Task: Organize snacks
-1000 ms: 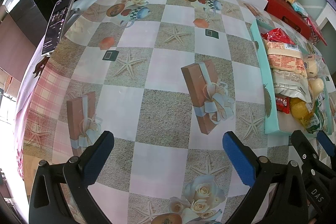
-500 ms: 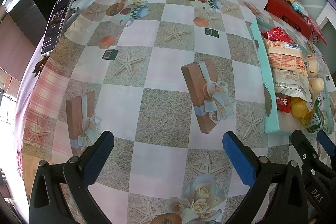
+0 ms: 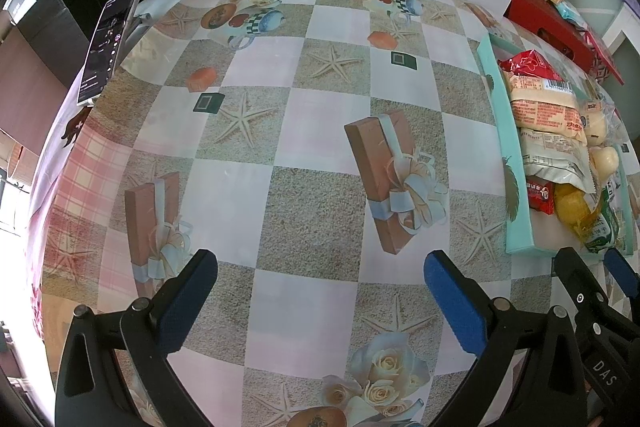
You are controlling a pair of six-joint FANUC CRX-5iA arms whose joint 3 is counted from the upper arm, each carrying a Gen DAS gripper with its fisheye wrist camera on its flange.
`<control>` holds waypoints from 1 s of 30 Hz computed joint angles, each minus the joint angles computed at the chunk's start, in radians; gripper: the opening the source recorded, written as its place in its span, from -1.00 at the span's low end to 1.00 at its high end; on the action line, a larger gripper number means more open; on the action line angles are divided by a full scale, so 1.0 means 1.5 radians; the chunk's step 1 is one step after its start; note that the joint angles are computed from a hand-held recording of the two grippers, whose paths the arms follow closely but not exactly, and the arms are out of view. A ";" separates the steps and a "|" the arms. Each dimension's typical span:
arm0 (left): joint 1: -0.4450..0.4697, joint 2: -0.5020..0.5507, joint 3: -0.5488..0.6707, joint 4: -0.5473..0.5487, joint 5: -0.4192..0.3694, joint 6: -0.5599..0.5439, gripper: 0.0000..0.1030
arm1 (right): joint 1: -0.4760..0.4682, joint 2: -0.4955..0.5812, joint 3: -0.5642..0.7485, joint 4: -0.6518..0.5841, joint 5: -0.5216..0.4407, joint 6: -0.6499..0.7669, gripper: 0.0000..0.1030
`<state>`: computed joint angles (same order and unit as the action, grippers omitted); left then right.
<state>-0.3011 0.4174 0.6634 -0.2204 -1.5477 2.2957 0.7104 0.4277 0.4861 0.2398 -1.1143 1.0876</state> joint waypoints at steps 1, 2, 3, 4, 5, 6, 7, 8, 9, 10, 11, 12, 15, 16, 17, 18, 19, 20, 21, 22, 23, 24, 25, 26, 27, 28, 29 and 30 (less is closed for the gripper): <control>0.002 0.003 0.004 0.001 -0.001 -0.002 0.99 | 0.000 0.000 0.001 0.000 0.000 0.000 1.00; 0.002 0.003 0.004 0.001 -0.001 -0.002 0.99 | -0.001 0.003 0.005 -0.001 -0.002 0.002 1.00; 0.001 0.001 0.001 0.001 0.000 -0.001 0.99 | 0.000 0.002 0.004 -0.001 -0.002 0.001 1.00; 0.002 0.002 0.003 0.001 -0.001 -0.002 0.99 | -0.001 0.003 0.005 -0.001 -0.002 0.002 1.00; 0.002 0.003 0.004 0.001 -0.001 -0.003 0.99 | -0.001 0.003 0.005 -0.001 -0.003 0.003 1.00; 0.001 0.002 0.002 0.001 -0.001 -0.002 0.99 | -0.001 0.002 0.004 -0.001 -0.002 0.002 1.00; 0.001 0.001 0.002 0.001 -0.001 -0.002 0.99 | -0.001 0.003 0.006 -0.002 -0.003 0.003 1.00; 0.001 0.001 0.002 0.001 -0.001 -0.002 0.99 | -0.001 0.003 0.006 -0.002 -0.003 0.003 1.00; 0.000 0.000 -0.001 0.001 0.000 -0.001 0.99 | 0.000 0.001 0.003 -0.001 -0.002 0.002 1.00; 0.001 0.001 0.001 0.001 -0.001 -0.002 0.99 | 0.000 0.001 0.003 -0.001 -0.002 0.002 1.00; 0.001 0.000 0.000 0.001 -0.001 -0.001 0.99 | -0.001 0.003 0.006 -0.001 -0.003 0.003 1.00; 0.001 0.001 0.002 0.001 -0.001 -0.001 0.99 | 0.000 0.001 0.003 -0.001 -0.002 0.001 1.00; -0.001 0.001 0.001 0.000 -0.001 0.000 0.99 | 0.000 0.001 0.002 -0.001 -0.002 0.001 1.00; 0.000 0.001 0.002 0.001 -0.002 0.000 0.99 | 0.000 0.001 0.002 -0.001 -0.002 0.001 1.00; 0.000 0.002 0.003 0.001 -0.002 -0.001 0.99 | 0.000 0.002 0.004 -0.001 -0.003 0.002 1.00; -0.001 0.001 0.001 0.000 -0.002 0.000 0.99 | 0.000 0.001 0.003 -0.001 -0.002 0.002 1.00; -0.001 0.002 0.002 0.000 -0.002 0.000 0.99 | 0.000 0.002 0.004 -0.001 -0.002 0.002 1.00; -0.001 0.003 0.004 0.000 -0.003 0.000 0.99 | 0.000 0.002 0.004 -0.001 -0.002 0.002 1.00; -0.001 0.002 0.002 0.000 -0.002 0.000 0.99 | 0.000 0.000 0.001 -0.001 -0.002 0.001 1.00; 0.000 0.002 0.002 0.000 -0.003 -0.001 0.99 | 0.000 0.002 0.004 -0.001 -0.003 0.002 1.00; 0.001 0.002 0.002 0.000 -0.004 -0.001 0.99 | 0.000 0.000 0.001 -0.001 -0.002 0.001 1.00; -0.001 0.000 0.000 -0.001 -0.004 0.001 0.99 | 0.000 0.000 0.000 -0.001 -0.001 0.001 1.00; 0.000 0.001 0.001 -0.001 -0.004 0.000 0.99 | 0.000 0.000 0.000 -0.001 -0.001 0.001 1.00; 0.000 0.001 0.001 -0.002 -0.005 0.001 0.99 | 0.000 0.000 0.000 -0.001 -0.001 0.001 1.00; 0.000 0.001 0.001 -0.002 -0.005 0.001 0.99 | 0.000 0.000 0.000 -0.001 -0.001 0.001 1.00; 0.000 0.001 0.002 -0.003 -0.006 0.002 0.99 | -0.001 0.002 0.004 -0.002 -0.003 0.002 1.00; 0.000 0.001 0.003 -0.003 -0.007 0.002 0.99 | -0.001 0.002 0.004 -0.002 -0.003 0.002 1.00; 0.000 -0.001 0.000 -0.004 -0.006 0.005 0.99 | 0.000 0.000 0.002 -0.001 -0.002 0.002 1.00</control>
